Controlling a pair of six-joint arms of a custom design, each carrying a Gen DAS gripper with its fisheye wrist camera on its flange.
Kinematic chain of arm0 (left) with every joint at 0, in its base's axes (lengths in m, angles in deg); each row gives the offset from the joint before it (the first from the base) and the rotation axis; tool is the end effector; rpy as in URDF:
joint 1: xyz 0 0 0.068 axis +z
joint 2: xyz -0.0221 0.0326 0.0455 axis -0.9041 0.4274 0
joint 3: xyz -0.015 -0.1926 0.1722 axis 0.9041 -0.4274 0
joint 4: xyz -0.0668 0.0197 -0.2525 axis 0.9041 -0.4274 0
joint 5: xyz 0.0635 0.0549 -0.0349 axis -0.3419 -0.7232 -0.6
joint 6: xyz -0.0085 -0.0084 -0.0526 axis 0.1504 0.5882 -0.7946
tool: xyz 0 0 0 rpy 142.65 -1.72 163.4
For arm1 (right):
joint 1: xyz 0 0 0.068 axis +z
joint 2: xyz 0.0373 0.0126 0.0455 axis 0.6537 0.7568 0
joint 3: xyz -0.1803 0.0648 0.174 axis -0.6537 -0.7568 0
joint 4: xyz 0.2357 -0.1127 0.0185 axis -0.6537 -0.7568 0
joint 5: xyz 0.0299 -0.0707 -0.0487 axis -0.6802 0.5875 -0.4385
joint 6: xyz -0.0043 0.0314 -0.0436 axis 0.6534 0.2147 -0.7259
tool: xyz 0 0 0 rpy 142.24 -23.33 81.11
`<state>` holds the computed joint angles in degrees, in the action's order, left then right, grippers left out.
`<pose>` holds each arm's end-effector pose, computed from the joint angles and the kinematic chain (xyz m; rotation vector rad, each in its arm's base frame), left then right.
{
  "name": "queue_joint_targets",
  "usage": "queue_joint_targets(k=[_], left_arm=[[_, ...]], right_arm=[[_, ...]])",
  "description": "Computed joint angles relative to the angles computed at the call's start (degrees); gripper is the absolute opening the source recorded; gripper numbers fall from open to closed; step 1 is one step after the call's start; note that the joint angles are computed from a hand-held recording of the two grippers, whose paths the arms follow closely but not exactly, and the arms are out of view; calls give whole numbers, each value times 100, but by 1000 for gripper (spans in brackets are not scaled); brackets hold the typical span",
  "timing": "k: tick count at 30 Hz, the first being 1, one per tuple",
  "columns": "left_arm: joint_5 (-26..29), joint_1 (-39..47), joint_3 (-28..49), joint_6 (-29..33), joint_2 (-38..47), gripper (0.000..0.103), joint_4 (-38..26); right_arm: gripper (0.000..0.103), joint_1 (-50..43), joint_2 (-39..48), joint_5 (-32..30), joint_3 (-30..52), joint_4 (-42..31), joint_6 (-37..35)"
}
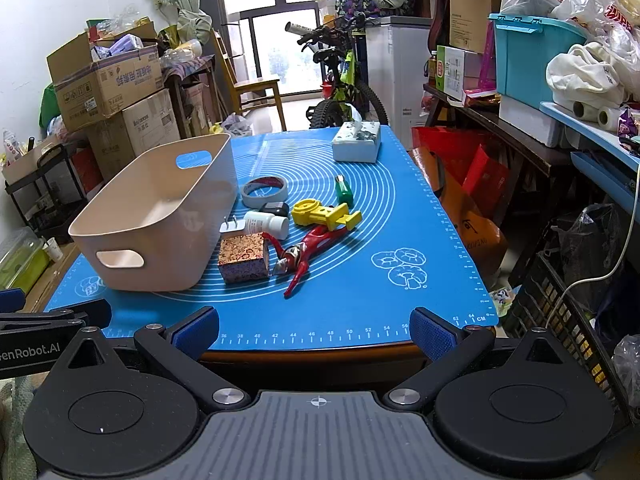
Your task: Organize rigid objects
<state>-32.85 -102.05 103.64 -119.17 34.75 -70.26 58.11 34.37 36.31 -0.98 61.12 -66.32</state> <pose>0.2207 -0.1400 0.1743 -0.2133 2.2499 0.2253 0.2607 0.0809 0.1596 -0.1717 2.2422 0.2395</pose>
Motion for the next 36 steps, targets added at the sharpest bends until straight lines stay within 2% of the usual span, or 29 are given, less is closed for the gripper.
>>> queue_joint_targets(k=[36], left_arm=[[-36, -8, 9, 48, -21, 102, -33]], right_arm=[[101, -13, 46, -25, -12, 57, 36]])
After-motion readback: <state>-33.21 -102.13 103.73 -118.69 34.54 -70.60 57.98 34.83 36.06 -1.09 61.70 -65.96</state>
